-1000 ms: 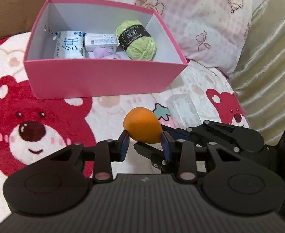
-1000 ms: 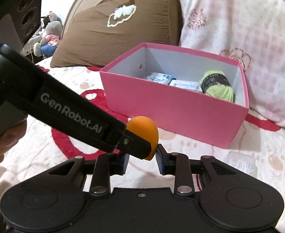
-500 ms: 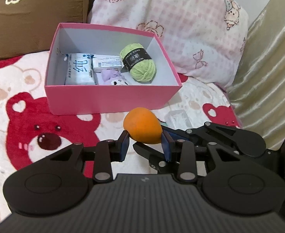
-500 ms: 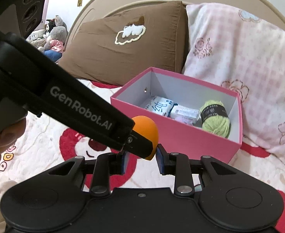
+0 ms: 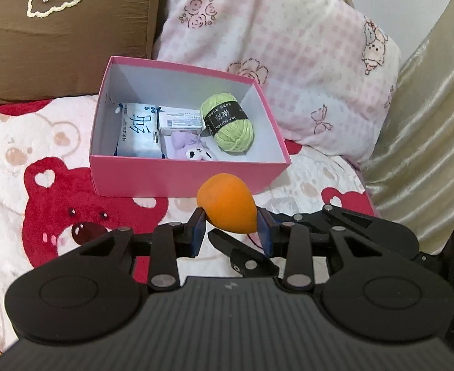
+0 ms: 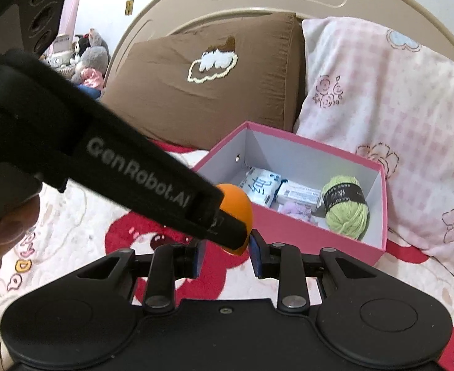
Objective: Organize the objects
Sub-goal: 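Lift the orange sponge with the left gripper and carry it over the box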
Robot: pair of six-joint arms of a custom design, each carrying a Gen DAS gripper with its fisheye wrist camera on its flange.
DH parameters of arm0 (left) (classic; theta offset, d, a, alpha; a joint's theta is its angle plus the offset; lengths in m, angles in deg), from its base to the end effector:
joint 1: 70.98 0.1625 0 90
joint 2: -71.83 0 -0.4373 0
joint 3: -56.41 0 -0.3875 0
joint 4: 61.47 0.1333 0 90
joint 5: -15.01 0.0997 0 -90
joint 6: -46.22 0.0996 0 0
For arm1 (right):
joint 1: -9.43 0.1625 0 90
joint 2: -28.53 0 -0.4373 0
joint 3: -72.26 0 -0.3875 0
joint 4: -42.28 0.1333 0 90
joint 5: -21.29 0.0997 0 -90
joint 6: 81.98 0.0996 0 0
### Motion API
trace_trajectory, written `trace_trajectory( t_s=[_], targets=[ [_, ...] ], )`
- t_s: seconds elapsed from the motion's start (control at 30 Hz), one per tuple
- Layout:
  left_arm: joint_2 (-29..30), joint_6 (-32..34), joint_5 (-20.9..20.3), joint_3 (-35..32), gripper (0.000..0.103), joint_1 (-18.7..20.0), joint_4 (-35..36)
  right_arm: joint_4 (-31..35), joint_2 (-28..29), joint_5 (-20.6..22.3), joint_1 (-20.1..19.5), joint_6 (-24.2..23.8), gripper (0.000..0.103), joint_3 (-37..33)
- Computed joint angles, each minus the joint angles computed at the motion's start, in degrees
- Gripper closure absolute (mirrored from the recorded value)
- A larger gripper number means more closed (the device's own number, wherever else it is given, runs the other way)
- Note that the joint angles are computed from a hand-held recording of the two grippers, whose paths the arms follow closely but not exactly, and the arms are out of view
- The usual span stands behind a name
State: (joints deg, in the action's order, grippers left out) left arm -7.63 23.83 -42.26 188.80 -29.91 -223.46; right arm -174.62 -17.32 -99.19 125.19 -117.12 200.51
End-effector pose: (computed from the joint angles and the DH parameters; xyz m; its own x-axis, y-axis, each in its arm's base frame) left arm -0.2051 -0.4270 0.2366 -0.9055 0.2426 -0.3481 0.3976 0.7715 -0.4966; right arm 0.2863 -0.4027 0.1008 -0.5826 -0.4142 0.6993 -0.7892 0.4940 -0.3649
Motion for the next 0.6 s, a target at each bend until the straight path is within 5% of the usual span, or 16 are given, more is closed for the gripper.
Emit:
trace_trajectory(
  t_s=[0.6],
  targets=[
    [1.6,-0.4,3.0,-6.2,0.068,0.4,3.8,3.2,0.4,-0.2,0.7,-3.3,0.068,-6.0]
  ],
)
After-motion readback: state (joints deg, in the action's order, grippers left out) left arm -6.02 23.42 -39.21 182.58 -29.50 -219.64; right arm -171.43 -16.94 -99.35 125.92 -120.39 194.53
